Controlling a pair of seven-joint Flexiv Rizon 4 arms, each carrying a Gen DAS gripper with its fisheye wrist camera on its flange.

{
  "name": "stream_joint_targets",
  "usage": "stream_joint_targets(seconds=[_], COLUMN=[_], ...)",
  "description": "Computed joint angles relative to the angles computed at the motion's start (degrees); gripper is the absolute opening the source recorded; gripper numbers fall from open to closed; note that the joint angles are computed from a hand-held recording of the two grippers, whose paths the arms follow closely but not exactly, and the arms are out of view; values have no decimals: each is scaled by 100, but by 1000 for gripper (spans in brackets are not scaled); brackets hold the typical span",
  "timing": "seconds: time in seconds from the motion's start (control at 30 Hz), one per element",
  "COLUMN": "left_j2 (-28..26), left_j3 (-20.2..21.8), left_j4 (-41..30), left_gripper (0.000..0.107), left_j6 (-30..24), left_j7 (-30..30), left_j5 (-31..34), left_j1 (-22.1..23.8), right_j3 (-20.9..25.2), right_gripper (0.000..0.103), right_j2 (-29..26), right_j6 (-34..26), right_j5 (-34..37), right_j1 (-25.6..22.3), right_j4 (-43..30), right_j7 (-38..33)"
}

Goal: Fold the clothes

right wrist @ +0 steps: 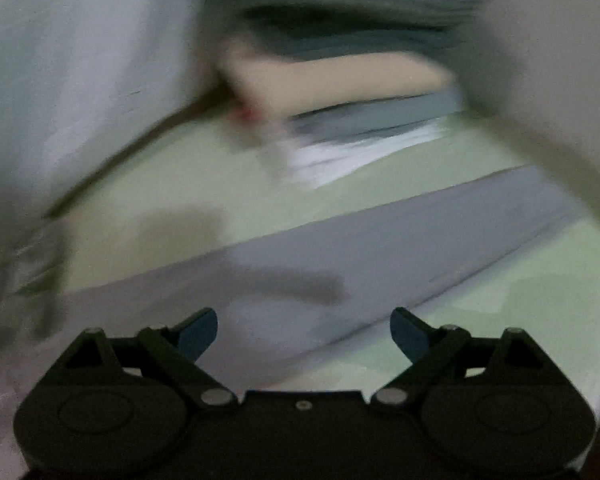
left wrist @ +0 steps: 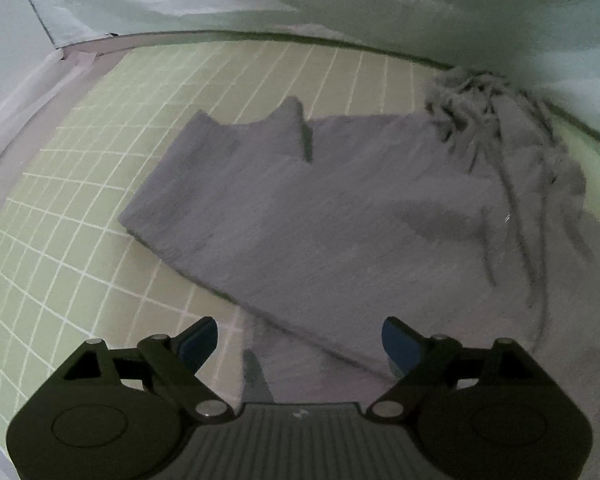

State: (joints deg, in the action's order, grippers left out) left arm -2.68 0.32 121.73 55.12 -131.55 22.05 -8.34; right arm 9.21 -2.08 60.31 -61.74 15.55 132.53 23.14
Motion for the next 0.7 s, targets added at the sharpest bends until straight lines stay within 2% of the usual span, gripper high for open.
stream_joint_targets(seconds=[0.1,0.23,0.37,0.5,0.7], left_j2=[-41,-113,-164,-267,-325], left_j3=[61,140,193,206,261], left_j4=[105,217,357,276,366], left_gripper=[90,90,94,96,102], left_j6=[12,152,379,304,519], left_j7=[333,778,1235,1438,1813], left_j5=[-135,-332,-577,-523,-710], left_j1=[92,220,323,324,381], right_j3=[125,184,97,-53,-274], right_gripper=[93,88,74,58,45], right_j2=[-415,-1016,-1565,-1958,-2247], right_j6=[211,116,268,462,701], right_j5=[-164,-20,185,368,528], right_j1=[354,986,1533,1949,2374], right_j4=[-457,-1104,-1630,-2038,-2307], right_j7=[2,-455,-808,-1182,-1394])
